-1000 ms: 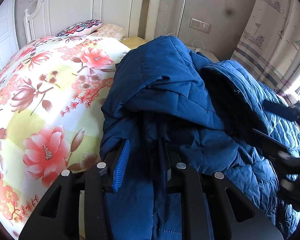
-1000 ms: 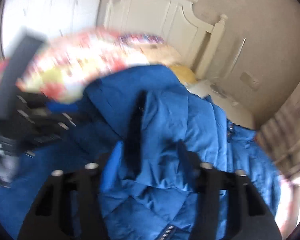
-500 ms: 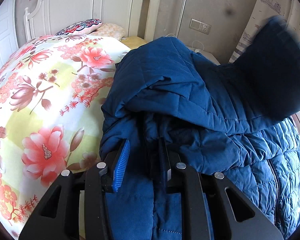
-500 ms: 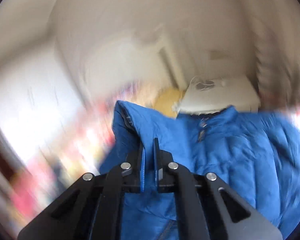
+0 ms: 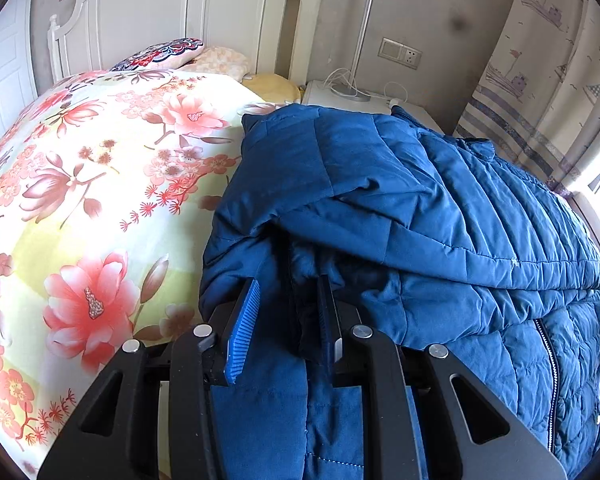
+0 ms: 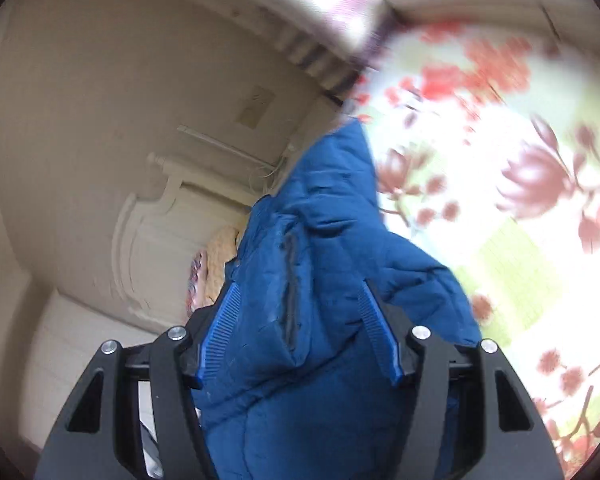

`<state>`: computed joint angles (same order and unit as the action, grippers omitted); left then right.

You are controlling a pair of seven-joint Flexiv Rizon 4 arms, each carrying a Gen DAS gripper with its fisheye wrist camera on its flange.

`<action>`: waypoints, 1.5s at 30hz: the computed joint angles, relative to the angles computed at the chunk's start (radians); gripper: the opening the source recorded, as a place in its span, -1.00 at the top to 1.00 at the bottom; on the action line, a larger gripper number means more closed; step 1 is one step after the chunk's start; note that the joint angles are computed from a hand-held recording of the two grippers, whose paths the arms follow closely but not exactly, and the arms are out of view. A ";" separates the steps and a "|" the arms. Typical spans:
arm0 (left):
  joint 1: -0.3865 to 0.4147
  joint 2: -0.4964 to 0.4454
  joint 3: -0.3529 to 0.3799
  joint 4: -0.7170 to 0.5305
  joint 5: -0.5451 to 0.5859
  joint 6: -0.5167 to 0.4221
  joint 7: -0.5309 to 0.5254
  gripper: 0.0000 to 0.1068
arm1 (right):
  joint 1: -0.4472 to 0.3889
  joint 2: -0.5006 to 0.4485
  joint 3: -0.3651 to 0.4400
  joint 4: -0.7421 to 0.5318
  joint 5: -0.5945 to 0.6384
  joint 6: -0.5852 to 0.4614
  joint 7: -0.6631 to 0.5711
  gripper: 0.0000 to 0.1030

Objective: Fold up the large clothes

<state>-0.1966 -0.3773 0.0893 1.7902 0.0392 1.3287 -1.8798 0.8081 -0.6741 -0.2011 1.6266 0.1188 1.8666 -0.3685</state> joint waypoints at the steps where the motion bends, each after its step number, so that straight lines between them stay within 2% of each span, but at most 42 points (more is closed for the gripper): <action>1: 0.001 0.000 -0.002 0.000 -0.001 0.001 0.001 0.72 | 0.003 0.005 -0.006 -0.010 -0.033 -0.008 -0.029 -0.16; 3: 0.003 0.000 -0.003 0.001 -0.003 0.001 0.002 0.72 | -0.021 0.002 0.031 -0.057 -0.089 -0.069 -0.097 -0.15; 4: 0.003 0.000 -0.005 0.001 -0.005 0.002 0.003 0.72 | -0.015 0.000 0.034 -0.092 -0.061 -0.134 -0.158 -0.15; 5: 0.005 0.000 -0.006 0.002 -0.007 0.003 0.004 0.72 | -0.026 -0.004 0.046 -0.115 -0.082 -0.190 -0.163 -0.16; 6: 0.007 0.000 -0.008 0.003 -0.009 0.004 0.006 0.72 | -0.048 -0.009 0.074 -0.134 -0.113 -0.235 -0.160 -0.17; 8: 0.011 -0.001 -0.012 0.006 -0.016 0.009 0.012 0.72 | -0.127 -0.049 0.185 -0.208 -0.169 -0.347 -0.181 -0.14; 9: 0.012 0.000 -0.013 0.008 -0.019 0.011 0.014 0.71 | -0.153 -0.067 0.227 -0.231 -0.186 -0.381 -0.194 0.07; 10: 0.013 0.000 -0.014 0.010 -0.022 0.013 0.016 0.71 | -0.157 -0.076 0.237 -0.233 -0.203 -0.383 -0.204 0.19; 12: 0.016 0.000 -0.017 0.013 -0.029 0.016 0.022 0.71 | -0.110 -0.056 0.175 -0.186 -0.244 -0.341 -0.176 0.59; 15: 0.014 -0.001 -0.015 0.013 -0.032 0.017 0.025 0.71 | -0.030 -0.016 0.065 -0.116 -0.264 -0.237 -0.127 0.67; 17: 0.013 -0.001 -0.014 0.014 -0.033 0.017 0.026 0.71 | 0.055 0.018 -0.045 -0.059 -0.255 -0.166 -0.114 0.68; 19: 0.013 -0.001 -0.015 0.014 -0.036 0.019 0.028 0.71 | 0.103 0.042 -0.103 -0.012 -0.238 -0.138 -0.115 0.68; 20: 0.013 -0.001 -0.015 0.014 -0.037 0.018 0.028 0.71 | 0.105 0.055 -0.099 0.011 -0.221 -0.149 -0.130 0.68; 23: 0.010 -0.001 -0.011 0.013 -0.034 0.017 0.026 0.71 | 0.019 0.033 0.003 -0.014 -0.221 -0.235 -0.119 0.68; 24: 0.010 -0.001 -0.012 0.014 -0.035 0.018 0.026 0.71 | 0.003 0.023 0.024 -0.009 -0.226 -0.227 -0.104 0.68; 26: 0.013 0.000 -0.015 0.017 -0.039 0.022 0.028 0.71 | 0.007 0.019 0.016 -0.012 -0.233 -0.234 -0.099 0.61; 27: 0.015 0.000 -0.017 0.018 -0.042 0.024 0.031 0.71 | 0.032 0.027 -0.003 -0.022 -0.180 -0.266 -0.152 0.54; 28: 0.016 0.000 -0.019 0.019 -0.045 0.025 0.033 0.71 | 0.070 0.034 -0.048 -0.017 -0.165 -0.292 -0.150 0.36; 29: 0.015 -0.001 -0.016 0.018 -0.043 0.024 0.033 0.71 | 0.122 0.053 -0.126 0.010 -0.217 -0.318 -0.083 0.29; 31: 0.014 0.000 -0.016 0.019 -0.044 0.024 0.034 0.71 | 0.201 0.086 -0.289 0.077 -0.496 -0.320 0.176 0.29; 32: 0.014 0.000 -0.016 0.019 -0.044 0.024 0.035 0.71 | 0.250 0.100 -0.371 0.100 -0.596 -0.315 0.249 0.29; 33: 0.012 0.000 -0.014 0.018 -0.043 0.023 0.034 0.71 | 0.284 0.097 -0.420 0.098 -0.632 -0.310 0.256 0.29; 34: 0.012 0.000 -0.014 0.018 -0.042 0.023 0.034 0.71 | 0.307 0.090 -0.437 0.080 -0.603 -0.332 0.198 0.29; 37: 0.013 0.000 -0.015 0.019 -0.044 0.024 0.035 0.71 | 0.288 0.050 -0.368 -0.040 -0.550 -0.463 -0.022 0.26; 39: 0.014 0.000 -0.017 0.020 -0.047 0.026 0.036 0.71 | 0.242 0.008 -0.295 -0.130 -0.572 -0.579 -0.088 0.09; 40: 0.015 0.001 -0.018 0.023 -0.049 0.032 0.036 0.71 | 0.193 -0.011 -0.219 -0.184 -0.573 -0.669 -0.126 0.06; 41: 0.015 0.003 -0.019 0.028 -0.051 0.040 0.034 0.71 | 0.168 -0.032 -0.175 -0.216 -0.532 -0.715 -0.175 0.04; 42: -0.009 0.005 0.009 0.037 -0.069 0.060 0.035 0.71 | 0.155 -0.047 -0.164 -0.217 -0.540 -0.697 -0.159 0.03; 43: -0.047 0.008 0.058 0.029 -0.025 0.064 -0.026 0.71 | 0.147 -0.049 -0.155 -0.222 -0.547 -0.699 -0.151 0.03; 45: -0.167 0.031 0.221 0.011 0.160 0.134 -0.271 0.72 | 0.134 -0.038 -0.135 -0.206 -0.572 -0.687 -0.137 0.03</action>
